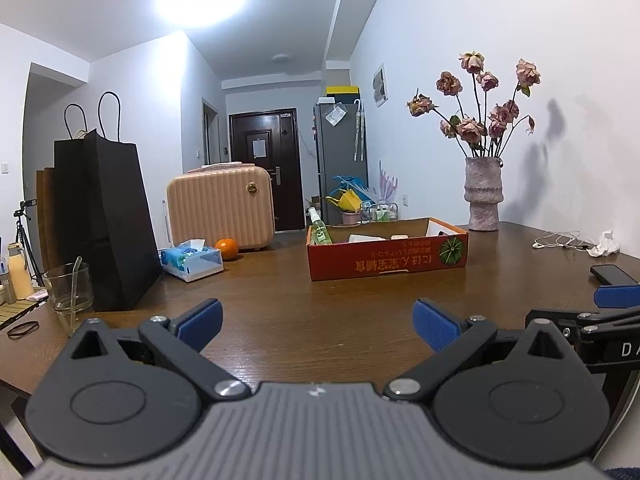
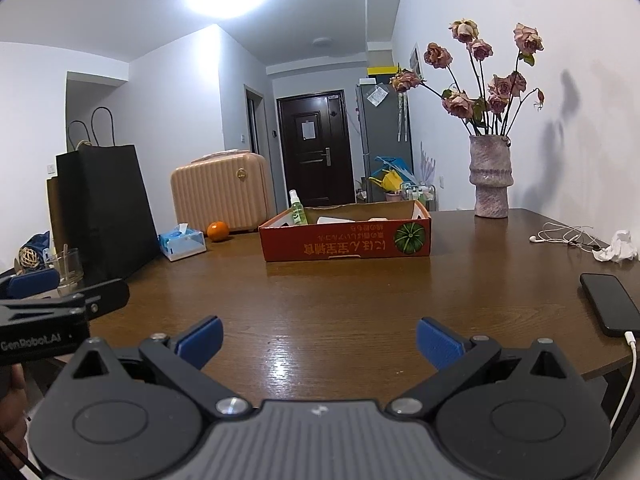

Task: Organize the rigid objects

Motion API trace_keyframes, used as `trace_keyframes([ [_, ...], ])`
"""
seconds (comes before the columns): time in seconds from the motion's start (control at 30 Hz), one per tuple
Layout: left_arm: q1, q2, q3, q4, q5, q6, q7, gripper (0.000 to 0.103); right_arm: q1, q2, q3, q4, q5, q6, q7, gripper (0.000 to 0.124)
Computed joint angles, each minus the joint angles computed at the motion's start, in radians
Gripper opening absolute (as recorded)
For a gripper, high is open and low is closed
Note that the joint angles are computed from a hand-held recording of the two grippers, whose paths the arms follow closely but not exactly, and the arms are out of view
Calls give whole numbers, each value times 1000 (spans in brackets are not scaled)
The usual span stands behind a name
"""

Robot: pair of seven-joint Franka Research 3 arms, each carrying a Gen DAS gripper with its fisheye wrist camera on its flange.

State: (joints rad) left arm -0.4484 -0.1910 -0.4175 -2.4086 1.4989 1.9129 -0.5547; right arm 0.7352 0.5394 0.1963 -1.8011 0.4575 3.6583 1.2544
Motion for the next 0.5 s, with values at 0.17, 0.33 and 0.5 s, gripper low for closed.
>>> trace_keyframes([
  [0.17, -1, 2, -1, 1, 0, -5, 1, 103, -1, 0, 1, 0, -3, 0, 2, 103],
  [0.33, -3, 3, -1, 3, -2, -13, -3, 103, -4, -2, 2, -5, -5, 7, 7, 103],
  [0.5, -4, 2, 0, 2, -3, -11, 0, 103, -5, -3, 3, -6, -7, 6, 9, 103],
])
